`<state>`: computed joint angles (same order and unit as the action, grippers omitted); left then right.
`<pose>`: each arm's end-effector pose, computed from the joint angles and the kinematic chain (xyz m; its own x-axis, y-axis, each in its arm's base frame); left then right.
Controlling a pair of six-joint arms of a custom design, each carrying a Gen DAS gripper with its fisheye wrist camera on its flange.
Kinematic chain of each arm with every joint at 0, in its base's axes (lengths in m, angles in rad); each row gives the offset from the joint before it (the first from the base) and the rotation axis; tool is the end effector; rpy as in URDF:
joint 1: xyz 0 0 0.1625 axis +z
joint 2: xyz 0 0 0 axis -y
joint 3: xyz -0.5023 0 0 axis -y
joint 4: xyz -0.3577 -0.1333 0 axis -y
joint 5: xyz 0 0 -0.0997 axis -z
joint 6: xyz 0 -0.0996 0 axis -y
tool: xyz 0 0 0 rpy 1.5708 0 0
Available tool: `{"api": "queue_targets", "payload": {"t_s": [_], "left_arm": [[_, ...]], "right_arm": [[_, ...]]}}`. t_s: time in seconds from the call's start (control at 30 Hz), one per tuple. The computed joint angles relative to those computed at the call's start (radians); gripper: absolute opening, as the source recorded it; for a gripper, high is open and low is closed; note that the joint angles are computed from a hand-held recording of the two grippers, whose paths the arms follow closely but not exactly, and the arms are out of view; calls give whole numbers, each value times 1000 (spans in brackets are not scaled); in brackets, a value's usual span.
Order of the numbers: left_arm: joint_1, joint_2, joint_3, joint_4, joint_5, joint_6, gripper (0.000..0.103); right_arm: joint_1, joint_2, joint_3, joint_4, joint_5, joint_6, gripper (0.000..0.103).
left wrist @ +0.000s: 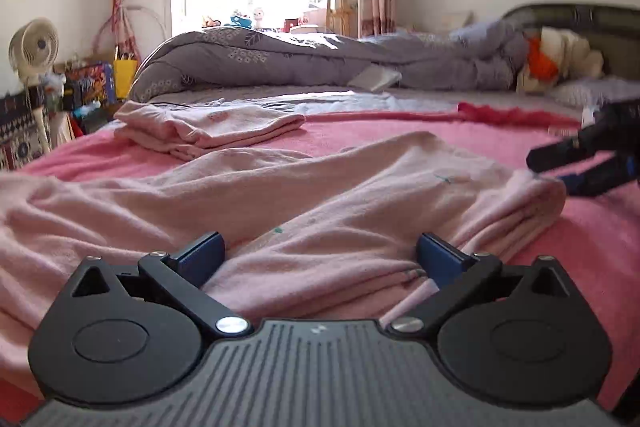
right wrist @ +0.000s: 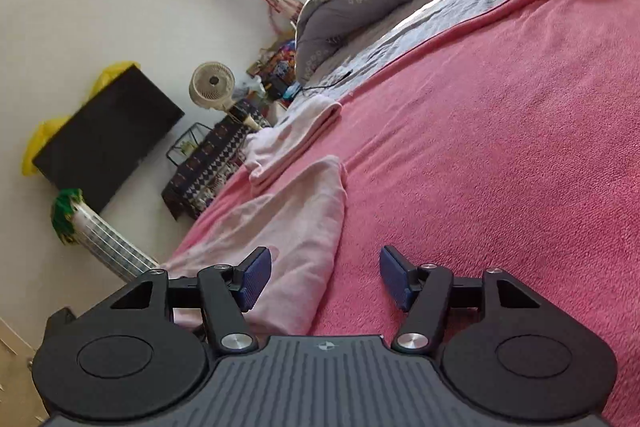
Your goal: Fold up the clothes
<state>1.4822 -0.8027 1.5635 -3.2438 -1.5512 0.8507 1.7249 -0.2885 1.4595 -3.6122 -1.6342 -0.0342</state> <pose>0.0686 -0.7569 0.2950 -0.6169 0.5064 -0.6024 0.7854 0.3471 -0.5125 0.2423 -0.7325 -0.0119 -0.9896 -0.1270 0.0670 -0.1328 0.6329 -0.7627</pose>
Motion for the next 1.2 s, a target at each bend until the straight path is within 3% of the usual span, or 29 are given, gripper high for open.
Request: {"api": "queue_targets", "payload": {"t_s": [0.03,0.1,0.13,0.2,0.23,0.3,0.33,0.37,0.43,0.5,0.6,0.67,0.73,0.8,0.87,1.0,1.1,1.13,1.2], "left_arm": [[-5,-5,16,-25,8,5,103],[-37,-20,61,-88,95,43,102],[-45,-30,94,-147,89,35,102],[-35,-27,129,-301,9,-17,103],[-34,-10,129,-388,17,-54,103],[-54,26,89,-438,157,-86,103],[-51,52,56,-400,228,-71,103],[-41,82,30,-399,256,-51,103],[-26,106,37,-495,213,-5,103],[-39,109,35,-504,246,19,103],[-34,96,33,-468,236,-20,103],[-30,86,41,-477,227,-43,103],[-31,90,61,-582,240,-40,103],[-31,112,47,-663,289,11,103],[-24,116,32,-628,314,47,103],[-11,73,73,-597,238,-10,103],[38,16,119,-624,38,-140,103],[47,5,125,-659,12,-178,103],[56,2,102,-743,66,-235,103]], "right_arm": [[18,13,-14,2,-41,-18,69],[49,37,-45,7,-114,-46,73],[59,48,-59,5,-139,-45,74],[72,66,-77,-10,-173,-34,74],[72,73,-78,-27,-175,-23,74],[70,84,-82,-58,-172,-2,74],[70,90,-86,-72,-172,6,74],[70,95,-90,-82,-177,12,74],[74,97,-91,-84,-191,23,73],[72,87,-87,-40,-153,67,64],[64,81,-83,-22,-91,175,61],[57,81,-84,-31,-97,268,41],[34,79,-65,-65,-57,372,28],[16,79,-50,-98,-4,417,27],[19,84,-58,-97,-9,420,27],[50,104,-108,-65,-111,406,26],[70,110,-130,-62,-163,428,23],[86,114,-148,-52,-202,401,23],[133,135,-214,-26,-304,282,23]]}}
